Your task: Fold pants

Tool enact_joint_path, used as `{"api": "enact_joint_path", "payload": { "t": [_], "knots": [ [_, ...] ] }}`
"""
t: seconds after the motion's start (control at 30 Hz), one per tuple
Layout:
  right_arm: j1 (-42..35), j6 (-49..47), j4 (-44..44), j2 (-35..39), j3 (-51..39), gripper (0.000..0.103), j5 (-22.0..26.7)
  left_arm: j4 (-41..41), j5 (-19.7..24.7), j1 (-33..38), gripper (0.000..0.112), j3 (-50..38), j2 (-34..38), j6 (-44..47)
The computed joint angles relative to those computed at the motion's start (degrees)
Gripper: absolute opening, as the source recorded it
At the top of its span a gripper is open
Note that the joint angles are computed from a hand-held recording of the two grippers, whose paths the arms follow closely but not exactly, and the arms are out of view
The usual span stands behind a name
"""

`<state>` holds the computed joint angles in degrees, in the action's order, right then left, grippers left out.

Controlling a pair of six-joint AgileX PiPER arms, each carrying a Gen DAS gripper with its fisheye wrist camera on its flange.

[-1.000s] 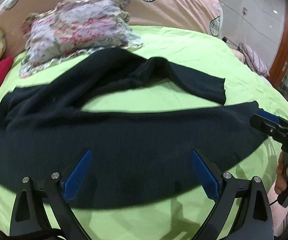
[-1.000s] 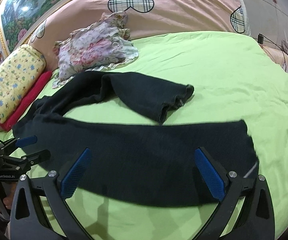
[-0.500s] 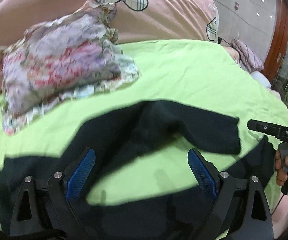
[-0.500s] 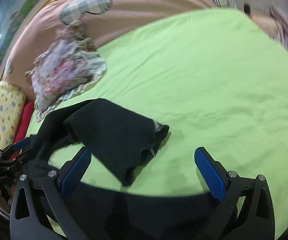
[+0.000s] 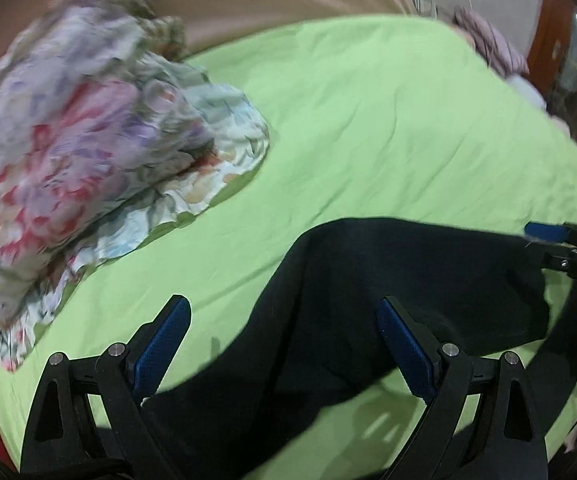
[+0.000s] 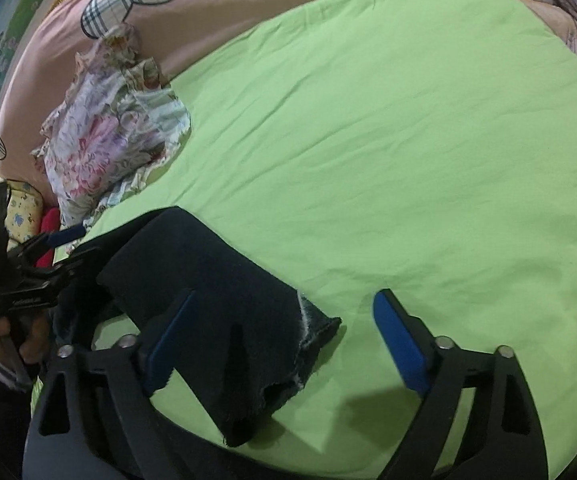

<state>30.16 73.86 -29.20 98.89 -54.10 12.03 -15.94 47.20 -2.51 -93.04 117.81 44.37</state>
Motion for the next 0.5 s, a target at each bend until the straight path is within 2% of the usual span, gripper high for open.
{"api": "enact_joint_path", "payload": {
  "t": [0.1,0.13,0.17,0.2,0.23,0.27,0.3,0.33,0.37,0.43,0.5],
  "knots": [
    [0.1,-3.5,2.5,1.6,-1.5,0.076,1.3,2.5,3.2,-0.6,0.094,-4.6,3.7,-1.7],
    [0.1,-3.6,2.4,1.7,-1.6,0.072,1.4,2.9,4.5,-0.8,0.094,-6.1,4.8,-2.1],
    [0.1,-4.0,2.5,1.8,-1.5,0.061,1.2,3.3,5.8,-0.9,0.089,-7.6,5.8,-2.4],
    [-0.2,-5.7,3.8,1.8,-1.4,0.053,0.9,4.1,7.2,-1.1,0.079,-9.3,7.2,-3.0],
    [-0.5,-8.5,6.3,1.9,-1.4,0.038,0.5,5.1,8.6,-1.3,0.075,-10.9,8.5,-3.9],
    [-0.9,-11.3,8.8,2.1,-1.4,0.028,0.4,5.5,11.0,-1.2,0.061,-13.1,10.1,-4.6],
    [-1.2,-14.4,11.3,2.1,-1.3,0.021,-0.1,5.3,13.1,-1.0,0.040,-14.8,11.5,-4.9],
    [-1.4,-17.0,13.4,1.9,-0.8,0.012,-0.9,5.5,15.0,-0.9,0.029,-16.2,12.6,-5.6],
    [-1.6,-19.9,15.7,1.7,-0.5,0.011,-1.3,6.0,14.9,-0.9,0.023,-15.7,12.7,-5.9],
    [-1.4,-21.4,15.6,0.6,-0.2,0.009,-1.4,4.6,12.2,-0.2,0.017,-11.8,10.3,-4.3],
    [-0.6,-17.2,8.9,-1.4,0.0,0.008,0.1,2.9,11.3,0.5,0.014,-8.8,7.8,-3.1]
  ]
}}
